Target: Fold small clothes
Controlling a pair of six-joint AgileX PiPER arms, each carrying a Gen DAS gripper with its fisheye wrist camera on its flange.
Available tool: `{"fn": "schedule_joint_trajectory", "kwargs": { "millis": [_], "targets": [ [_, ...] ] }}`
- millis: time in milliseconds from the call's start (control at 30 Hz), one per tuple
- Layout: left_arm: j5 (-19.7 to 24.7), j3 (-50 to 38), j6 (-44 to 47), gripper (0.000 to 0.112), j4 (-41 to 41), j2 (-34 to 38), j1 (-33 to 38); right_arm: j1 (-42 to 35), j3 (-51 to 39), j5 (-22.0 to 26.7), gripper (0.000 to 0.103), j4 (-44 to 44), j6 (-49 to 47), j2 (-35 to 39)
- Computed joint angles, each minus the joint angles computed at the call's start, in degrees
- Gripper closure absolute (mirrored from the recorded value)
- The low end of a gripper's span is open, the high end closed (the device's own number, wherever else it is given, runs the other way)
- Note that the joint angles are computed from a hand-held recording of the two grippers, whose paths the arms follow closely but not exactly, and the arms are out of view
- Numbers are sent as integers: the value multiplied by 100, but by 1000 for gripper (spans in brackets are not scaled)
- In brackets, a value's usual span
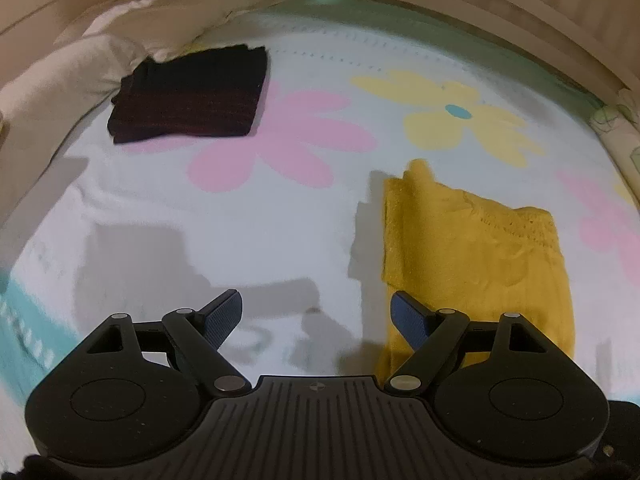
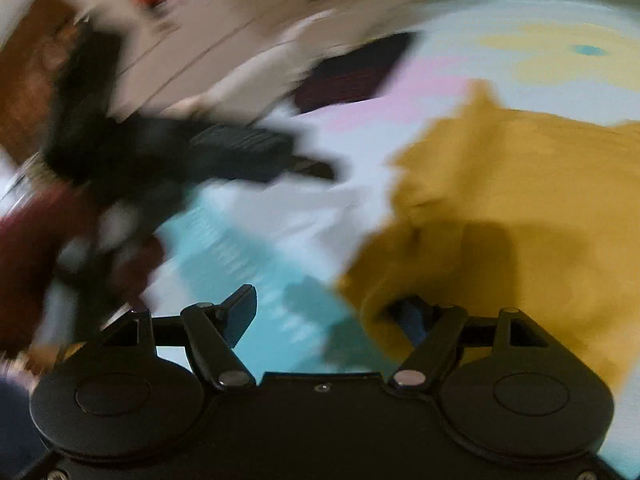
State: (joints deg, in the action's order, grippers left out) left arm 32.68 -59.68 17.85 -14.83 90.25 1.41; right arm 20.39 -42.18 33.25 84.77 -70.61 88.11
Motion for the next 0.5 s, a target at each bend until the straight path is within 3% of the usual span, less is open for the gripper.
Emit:
{"fn": "schedule_joint_trajectory", "kwargs": {
  "millis": [167, 333, 433, 500],
  "targets": [
    [-187, 34, 62, 31, 65, -72, -359, -517, 220, 218, 26, -172, 26, -536],
    [-573, 136, 70, 31, 325, 157, -1075, -1379, 492, -191, 24, -705, 736, -1040],
    [-992, 208, -696, 31, 1384, 499, -1520, -1762, 600, -632, 20, -1169, 1383, -1205],
    [-1068, 232, -1308, 29, 2124, 731, -1605, -1980, 693, -833, 8, -1522, 1795, -1323]
  ]
}}
